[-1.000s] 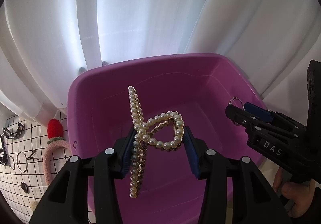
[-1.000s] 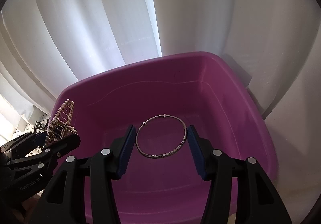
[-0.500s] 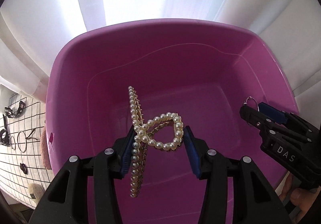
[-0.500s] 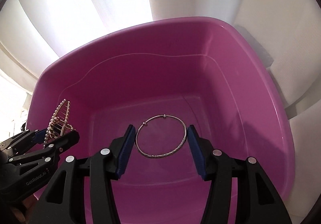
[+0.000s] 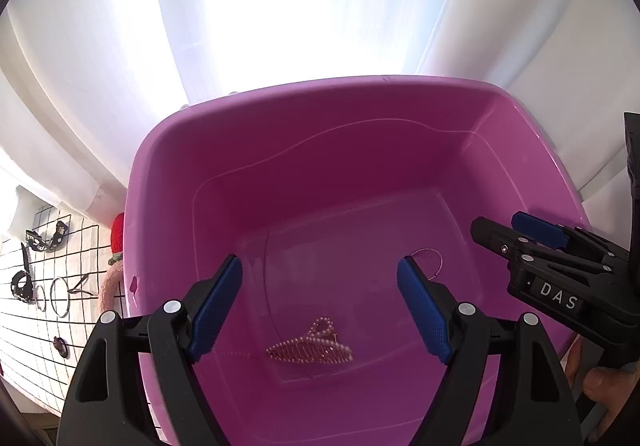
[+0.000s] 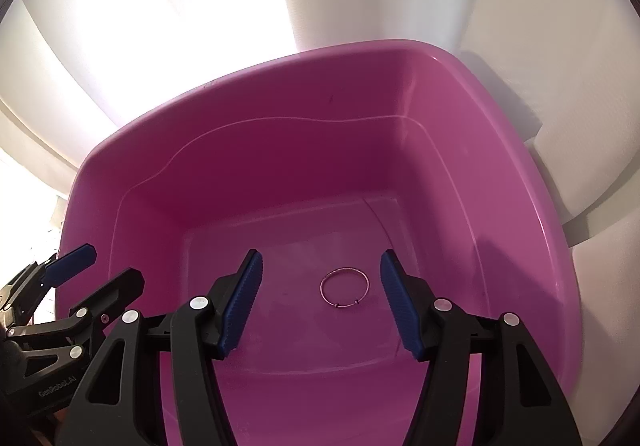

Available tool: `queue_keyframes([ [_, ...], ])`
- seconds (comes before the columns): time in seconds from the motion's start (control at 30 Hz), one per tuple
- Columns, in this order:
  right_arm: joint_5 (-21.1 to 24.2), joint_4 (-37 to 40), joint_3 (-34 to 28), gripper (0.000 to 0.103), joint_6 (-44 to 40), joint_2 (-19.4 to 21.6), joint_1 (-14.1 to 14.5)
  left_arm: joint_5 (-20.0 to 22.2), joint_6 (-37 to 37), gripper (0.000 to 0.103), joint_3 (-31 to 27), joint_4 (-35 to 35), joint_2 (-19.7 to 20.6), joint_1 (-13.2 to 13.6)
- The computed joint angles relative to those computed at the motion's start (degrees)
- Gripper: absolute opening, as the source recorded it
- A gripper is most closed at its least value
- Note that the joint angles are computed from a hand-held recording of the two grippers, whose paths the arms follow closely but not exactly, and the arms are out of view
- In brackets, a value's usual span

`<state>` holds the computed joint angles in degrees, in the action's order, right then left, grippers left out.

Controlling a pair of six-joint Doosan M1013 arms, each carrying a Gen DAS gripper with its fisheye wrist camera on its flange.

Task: Organize jewelry
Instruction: 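Open the left tool to drop the pearl clip while the right tool releases the bangle into the basin, then move both open tools back from the basin over the table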

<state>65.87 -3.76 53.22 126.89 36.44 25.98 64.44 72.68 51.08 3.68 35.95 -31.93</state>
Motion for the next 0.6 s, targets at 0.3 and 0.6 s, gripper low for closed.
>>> queue_keyframes([
  [0.3,-1.3,0.4,0.7,0.061,0.5,-0.6,0.2,-0.8,-0.5,0.078,1.9,0.3,-1.8,0.6],
  [0.6,-5.6,1.6,1.9,0.064,-0.3,-2.1,1.0,-4.6,-2.8,0.079,6.0,2.8,-5.4,0.6],
])
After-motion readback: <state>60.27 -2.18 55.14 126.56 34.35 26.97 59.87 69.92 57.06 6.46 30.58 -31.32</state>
